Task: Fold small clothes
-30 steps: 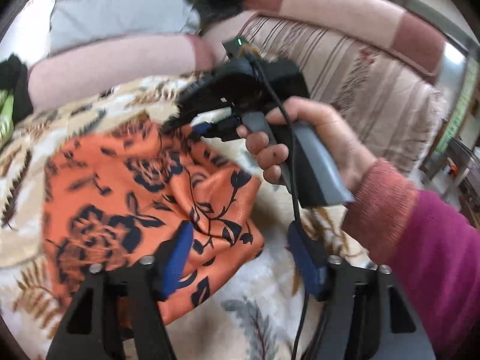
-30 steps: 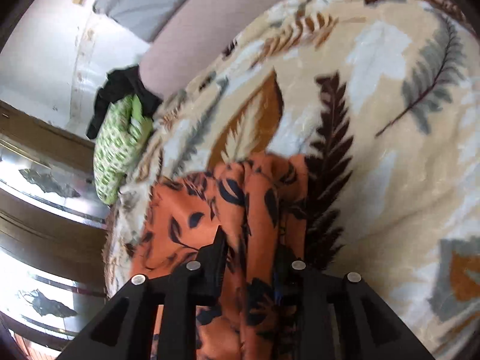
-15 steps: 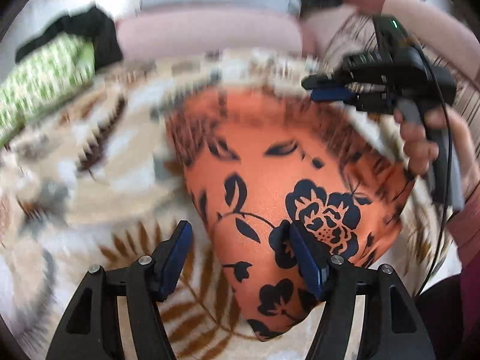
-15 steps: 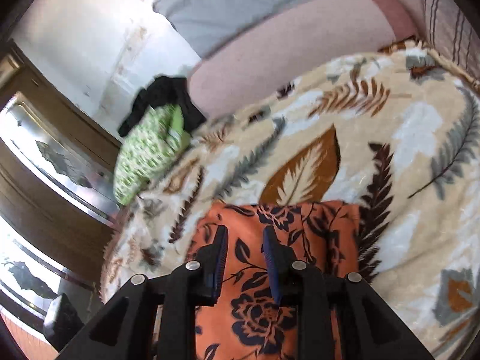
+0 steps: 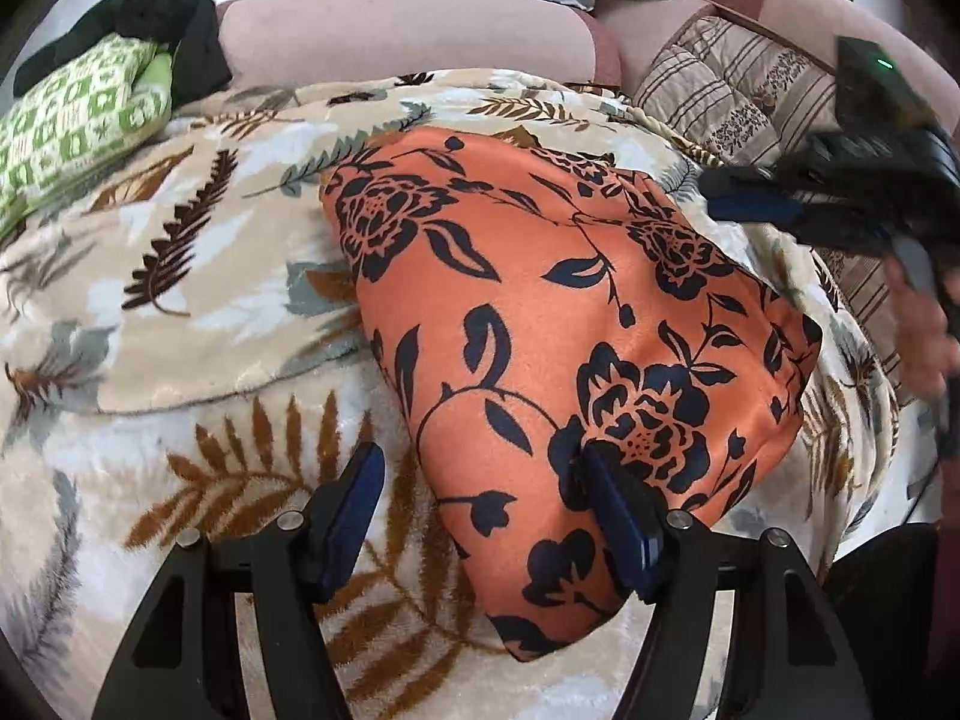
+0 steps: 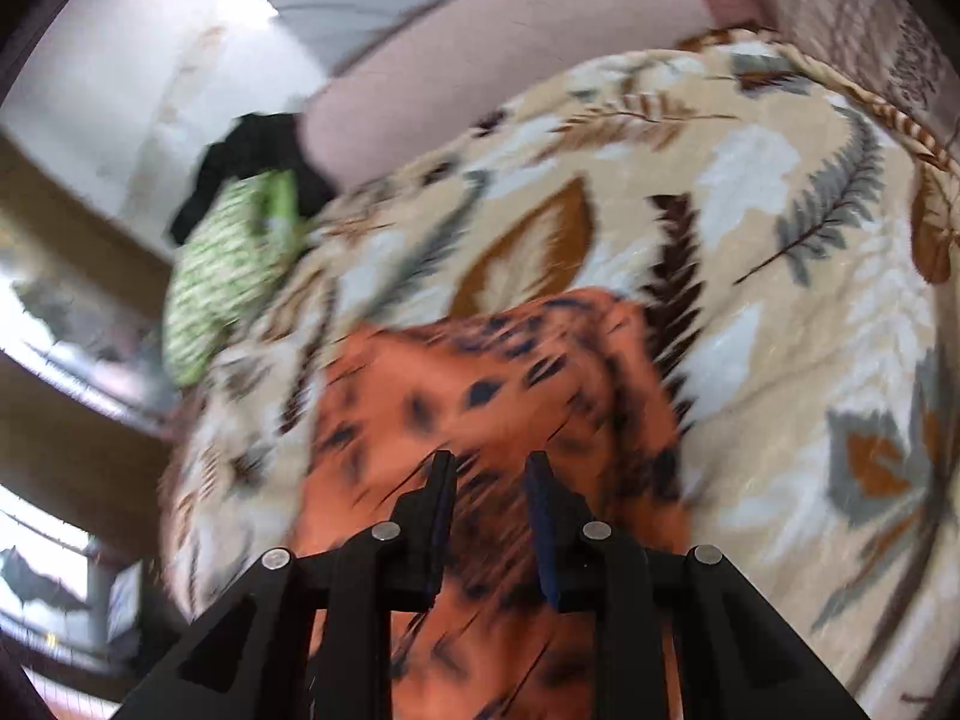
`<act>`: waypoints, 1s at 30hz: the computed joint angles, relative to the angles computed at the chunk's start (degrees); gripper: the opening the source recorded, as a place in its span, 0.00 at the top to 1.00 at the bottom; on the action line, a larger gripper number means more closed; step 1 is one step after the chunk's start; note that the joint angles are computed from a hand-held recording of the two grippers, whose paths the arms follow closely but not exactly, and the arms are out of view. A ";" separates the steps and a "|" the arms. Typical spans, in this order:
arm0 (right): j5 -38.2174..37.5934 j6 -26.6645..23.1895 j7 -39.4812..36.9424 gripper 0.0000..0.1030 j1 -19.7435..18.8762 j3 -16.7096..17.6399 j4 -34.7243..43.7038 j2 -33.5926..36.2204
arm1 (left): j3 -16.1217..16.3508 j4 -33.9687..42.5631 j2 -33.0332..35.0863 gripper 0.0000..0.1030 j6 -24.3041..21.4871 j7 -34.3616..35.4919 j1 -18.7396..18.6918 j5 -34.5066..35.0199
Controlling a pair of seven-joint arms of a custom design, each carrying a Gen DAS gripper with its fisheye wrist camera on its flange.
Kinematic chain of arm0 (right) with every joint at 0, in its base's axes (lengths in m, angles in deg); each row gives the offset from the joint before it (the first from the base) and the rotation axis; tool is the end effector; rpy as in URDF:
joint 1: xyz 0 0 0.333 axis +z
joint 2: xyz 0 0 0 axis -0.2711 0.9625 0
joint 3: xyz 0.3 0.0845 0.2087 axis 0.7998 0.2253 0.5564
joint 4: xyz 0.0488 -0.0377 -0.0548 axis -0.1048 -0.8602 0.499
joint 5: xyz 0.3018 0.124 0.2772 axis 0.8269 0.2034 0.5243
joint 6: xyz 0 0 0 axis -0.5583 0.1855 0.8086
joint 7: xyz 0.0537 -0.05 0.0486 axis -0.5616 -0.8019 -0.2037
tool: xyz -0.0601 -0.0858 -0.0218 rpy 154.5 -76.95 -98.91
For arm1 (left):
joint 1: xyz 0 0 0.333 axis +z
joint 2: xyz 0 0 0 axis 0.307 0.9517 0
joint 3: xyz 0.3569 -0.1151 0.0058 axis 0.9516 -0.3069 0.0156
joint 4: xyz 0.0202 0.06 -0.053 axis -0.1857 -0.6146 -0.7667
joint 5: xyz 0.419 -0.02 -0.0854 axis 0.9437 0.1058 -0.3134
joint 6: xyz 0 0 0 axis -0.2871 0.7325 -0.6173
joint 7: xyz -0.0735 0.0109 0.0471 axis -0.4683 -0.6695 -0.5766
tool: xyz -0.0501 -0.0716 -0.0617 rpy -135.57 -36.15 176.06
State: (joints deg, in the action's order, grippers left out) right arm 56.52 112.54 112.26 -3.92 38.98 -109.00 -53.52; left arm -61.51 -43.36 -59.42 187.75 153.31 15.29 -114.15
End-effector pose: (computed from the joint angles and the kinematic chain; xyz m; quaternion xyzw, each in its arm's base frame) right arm 0.6314 0.1655 0.5811 -0.3463 0.8664 -0.1089 0.3427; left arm 0.7750 -0.1797 0.5304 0.2494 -0.9205 0.3006 0.0004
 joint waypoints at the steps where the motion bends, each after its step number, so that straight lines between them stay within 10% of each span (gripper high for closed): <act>1: -0.25 -0.36 -0.45 0.74 0.31 0.32 -0.32 -0.54 | -0.01 -0.41 -0.19 0.32 0.03 0.15 0.15 -0.15; 7: 13.81 -4.90 -9.72 0.73 0.39 4.15 -3.19 0.36 | 0.32 -0.18 0.01 0.31 -3.59 0.31 0.80 0.32; 16: 14.33 -7.19 -11.45 0.74 5.09 2.69 -6.28 -3.25 | 0.18 4.81 2.08 0.32 -10.73 -0.02 1.99 -0.80; 22: 12.62 -10.84 -15.65 0.74 3.92 1.76 4.46 0.69 | -1.16 4.06 1.08 0.32 -6.52 0.03 3.60 -7.10; 30: 18.16 -21.06 -26.70 0.74 -0.96 3.91 35.25 23.84 | 0.55 6.17 4.15 0.31 -7.72 -5.87 0.99 -0.20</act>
State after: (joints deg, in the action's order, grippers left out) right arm 74.68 91.48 85.56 -4.88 42.89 -73.75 -29.68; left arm -60.95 -37.19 -55.27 180.04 147.44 16.29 -114.35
